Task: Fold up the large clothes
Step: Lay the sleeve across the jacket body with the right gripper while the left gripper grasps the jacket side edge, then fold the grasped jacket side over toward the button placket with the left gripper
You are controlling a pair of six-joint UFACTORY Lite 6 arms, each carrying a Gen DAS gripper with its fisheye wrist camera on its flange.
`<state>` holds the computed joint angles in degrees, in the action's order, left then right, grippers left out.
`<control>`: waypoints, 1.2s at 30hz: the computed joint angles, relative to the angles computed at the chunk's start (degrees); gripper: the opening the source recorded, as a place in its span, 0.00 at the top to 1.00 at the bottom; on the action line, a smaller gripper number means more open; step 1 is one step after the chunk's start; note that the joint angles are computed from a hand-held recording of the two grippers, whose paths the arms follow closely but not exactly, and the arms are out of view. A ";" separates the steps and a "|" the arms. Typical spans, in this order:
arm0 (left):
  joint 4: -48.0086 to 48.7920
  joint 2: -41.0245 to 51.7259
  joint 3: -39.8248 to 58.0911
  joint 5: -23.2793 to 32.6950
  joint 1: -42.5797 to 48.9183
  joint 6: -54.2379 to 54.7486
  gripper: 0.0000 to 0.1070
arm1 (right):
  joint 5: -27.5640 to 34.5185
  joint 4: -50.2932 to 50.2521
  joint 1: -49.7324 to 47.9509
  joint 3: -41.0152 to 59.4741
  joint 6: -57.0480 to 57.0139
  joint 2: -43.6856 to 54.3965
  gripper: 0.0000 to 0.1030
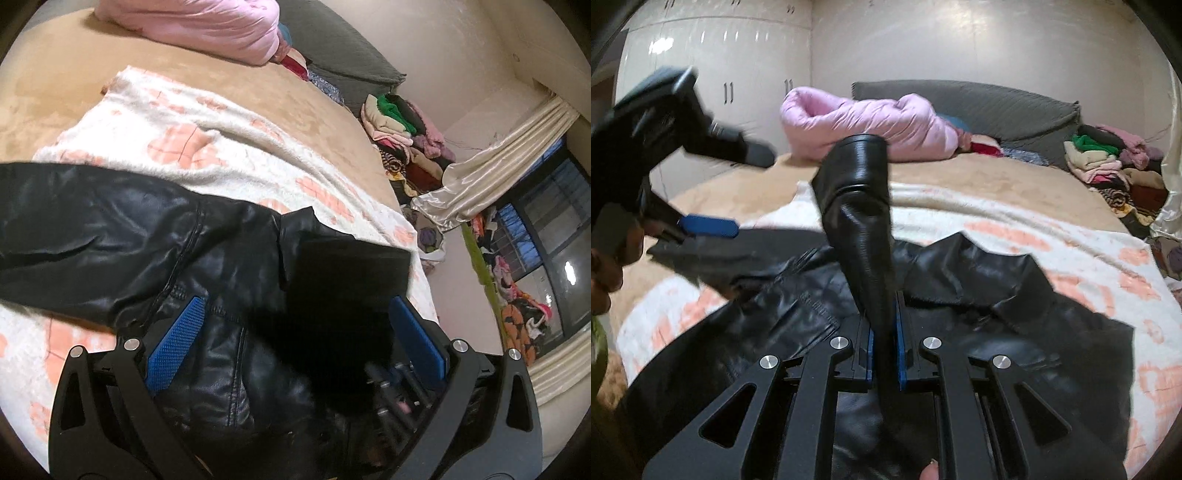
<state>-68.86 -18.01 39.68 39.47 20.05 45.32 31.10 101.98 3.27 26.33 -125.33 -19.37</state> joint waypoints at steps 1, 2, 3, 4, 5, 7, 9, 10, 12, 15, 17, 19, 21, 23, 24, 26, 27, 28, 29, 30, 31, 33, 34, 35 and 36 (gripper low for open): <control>-0.42 0.08 -0.51 0.30 0.46 0.72 0.12 | -0.73 2.61 1.25 -0.19 -2.85 1.27 0.88; -0.85 0.28 -1.16 0.60 0.96 1.63 0.12 | -1.31 4.36 2.21 -0.39 -4.83 2.16 0.87; -1.33 0.54 -1.63 0.96 1.44 2.45 0.12 | -1.99 5.39 3.19 -1.45 -6.00 1.96 0.84; -2.13 0.73 -2.35 1.74 2.28 3.47 0.12 | -2.67 4.89 3.66 -1.92 -6.11 2.41 0.75; -2.73 0.63 -3.17 2.34 2.91 4.34 0.12 | -3.59 5.06 4.71 -2.30 -6.28 2.75 0.72; -3.58 1.21 -4.52 3.68 4.26 5.91 0.12 | -5.72 5.79 7.42 -3.04 -6.80 3.67 0.61; -2.86 2.21 -5.53 3.61 4.67 6.55 0.12 | -7.71 3.57 9.17 -3.53 -4.53 4.48 0.44; -2.53 2.60 -6.08 3.41 4.81 6.71 0.12 | -6.86 0.17 8.79 -3.98 -1.74 4.52 0.31; -2.64 4.31 -6.79 3.36 5.10 8.11 0.12 | -5.44 -7.35 7.84 -4.68 4.94 3.55 0.12; -2.73 7.21 -7.88 1.86 4.64 9.45 0.12 | 0.60 -16.92 3.09 -7.99 10.61 -2.26 0.10; -4.21 8.79 -8.80 1.31 4.26 11.33 0.12 | 4.38 -21.61 -2.04 -10.47 13.07 -7.43 0.10; -6.94 10.01 -9.84 2.23 4.58 14.16 0.12 | 9.64 -25.16 -8.87 -11.09 14.88 -9.25 0.10; -8.58 10.31 -10.59 0.48 3.09 15.26 0.21 | 15.76 -27.90 -16.90 -10.45 15.53 -8.94 0.10; -9.53 9.09 -11.40 -2.25 1.02 15.91 0.54 | 19.69 -29.66 -23.89 -9.16 15.45 -7.49 0.10; -10.26 8.35 -11.92 -3.06 0.20 16.54 0.65 | 20.79 -30.21 -26.65 -8.67 15.14 -6.99 0.13; -10.36 6.01 -12.85 -5.34 -2.14 16.92 0.91 | 22.67 -31.22 -31.91 -6.92 14.82 -5.10 0.17; -9.73 3.64 -13.46 -7.06 -3.83 16.18 0.92 | 23.80 -31.87 -34.27 -5.90 14.68 -3.92 0.18; -9.17 2.04 -13.56 -8.23 -5.23 15.08 0.94 | 24.99 -32.27 -37.19 -4.79 14.07 -2.33 0.20; -7.92 -1.17 -13.98 -8.31 -6.25 13.48 0.96 | 25.53 -32.29 -39.13 -3.85 13.45 -0.82 0.20; -6.91 -3.62 -13.97 -7.50 -6.62 12.02 0.97 | 26.19 -32.39 -41.10 -2.70 12.92 0.87 0.21; -5.73 -5.86 -13.49 -6.30 -6.89 10.41 0.98 | 27.29 -32.62 -43.83 -1.16 12.46 2.91 0.22; -1.75 -10.45 -10.68 -5.26 -9.14 5.19 0.99 | 29.94 -32.91 -48.86 1.99 12.48 6.21 0.23; 0.60 -12.49 -8.25 -4.84 -10.46 2.29 0.99 | 31.25 -32.85 -50.84 3.78 13.11 7.87 0.23; 1.71 -13.19 -6.15 -4.88 -11.77 0.55 0.99 | 32.31 -32.78 -52.18 5.20 13.72 9.10 0.24; 2.84 -13.98 -4.06 -4.66 -12.62 -0.86 0.99 | 34.19 -32.77 -54.27 7.39 14.61 10.94 0.24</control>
<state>-66.03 -31.98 35.62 34.81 7.43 44.45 65.29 69.22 -51.00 33.73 -110.71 -8.43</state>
